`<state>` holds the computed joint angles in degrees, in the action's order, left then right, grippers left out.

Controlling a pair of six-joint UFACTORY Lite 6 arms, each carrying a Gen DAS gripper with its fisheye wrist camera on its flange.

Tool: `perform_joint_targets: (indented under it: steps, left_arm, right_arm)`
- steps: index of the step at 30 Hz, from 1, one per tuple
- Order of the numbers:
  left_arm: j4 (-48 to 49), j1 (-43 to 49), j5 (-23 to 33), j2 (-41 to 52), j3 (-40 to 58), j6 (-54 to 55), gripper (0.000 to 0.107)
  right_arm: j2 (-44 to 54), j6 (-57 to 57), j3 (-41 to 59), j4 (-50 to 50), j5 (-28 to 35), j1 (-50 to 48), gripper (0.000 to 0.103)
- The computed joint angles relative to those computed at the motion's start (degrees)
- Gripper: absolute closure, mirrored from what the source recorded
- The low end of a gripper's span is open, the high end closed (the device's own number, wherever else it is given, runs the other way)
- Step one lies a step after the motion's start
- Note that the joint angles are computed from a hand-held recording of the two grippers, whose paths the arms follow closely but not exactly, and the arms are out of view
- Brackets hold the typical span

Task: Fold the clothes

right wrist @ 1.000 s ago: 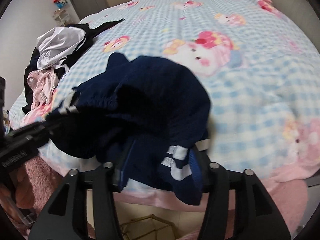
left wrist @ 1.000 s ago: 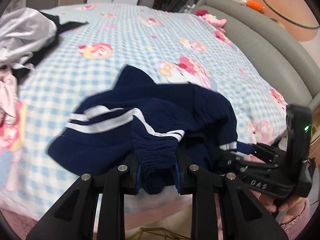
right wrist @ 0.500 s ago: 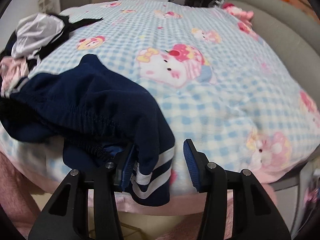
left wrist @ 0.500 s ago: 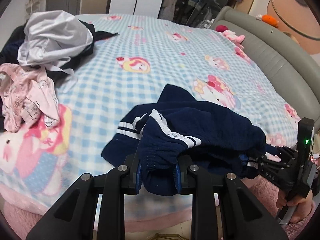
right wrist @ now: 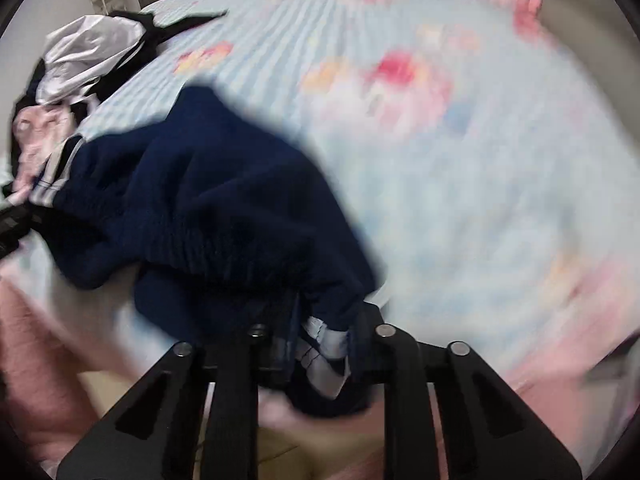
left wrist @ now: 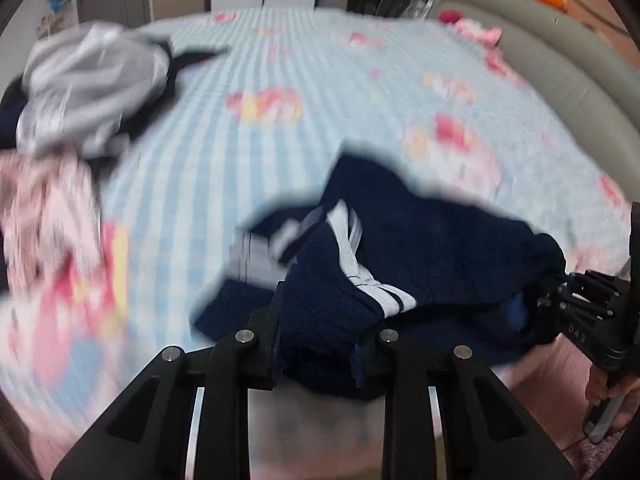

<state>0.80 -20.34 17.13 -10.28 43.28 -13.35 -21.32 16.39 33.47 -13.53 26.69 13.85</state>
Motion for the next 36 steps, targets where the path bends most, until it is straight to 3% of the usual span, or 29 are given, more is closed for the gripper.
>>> perform_joint_targets:
  steps: [3,6,8,10,13,16,20,22,24,26,28,30,32,34,36]
  left_arm:
    - [7.4,-0.5,5.4,3.3,17.8,-3.4,0.081]
    - [6.5,-1.2,10.1,4.2,35.8,2.3,0.081]
    - [8.6,-2.3,13.7,5.6,43.8,1.9,0.081]
    - [6.7,-2.1,14.5,4.6,45.0,2.9,0.081]
    - [-0.6,-0.7,10.4,-0.6,32.4,6.8,0.080]
    - [-4.3,0.6,6.5,-3.3,16.6,7.5,0.079]
    - [-24.6,6.1,3.1,-0.1,-1.5,23.8,0.079]
    - [-34.0,6.9,2.0,-0.2,-7.8,31.9,0.079]
    - [-33.7,4.8,-0.9,-3.6,-12.3,32.2,0.079]
    - [-27.5,1.8,-3.4,-7.1,-16.2,25.9,0.077]
    - [-27.9,1.6,-3.7,-9.0,-16.3,27.4,0.073]
    - [-37.0,2.6,-3.5,-9.0,-15.1,37.6,0.060]
    - [-42.2,2.9,-2.8,-5.3,-10.8,44.8,0.039]
    - [-37.9,0.7,-4.1,0.7,-5.2,42.3,0.039]
    - [-26.1,-1.6,-6.4,9.8,1.3,33.1,0.040]
  right_arm:
    - [5.2,-9.3,16.8,5.5,3.9,-6.2,0.091]
    - [6.2,-12.7,34.8,6.8,8.9,-7.0,0.091]
    - [6.7,-8.5,43.2,1.7,11.9,-4.1,0.091]
    - [6.9,-7.3,47.0,0.7,13.1,-2.6,0.091]
    - [4.7,-7.2,43.1,3.3,11.6,-2.0,0.090]
    - [3.0,-6.0,29.7,5.1,9.6,-0.5,0.090]
    - [0.2,-7.8,8.2,11.2,5.0,-1.0,0.090]
    - [-0.1,-12.6,2.4,16.5,4.7,-2.2,0.090]
    - [-3.3,-14.0,-2.3,17.5,4.8,-1.1,0.088]
    - [-5.9,-15.3,-3.5,16.8,5.0,-1.1,0.083]
    - [-8.1,-15.7,-4.0,17.0,5.2,-0.9,0.077]
    - [-8.6,-15.8,-4.3,18.5,4.5,-1.1,0.076]
    - [-8.5,-10.4,-4.4,16.7,4.4,1.9,0.074]
    - [-4.7,-4.9,-2.0,15.2,2.6,5.3,0.072]
    - [-0.4,-1.3,1.2,13.0,0.1,7.6,0.071]
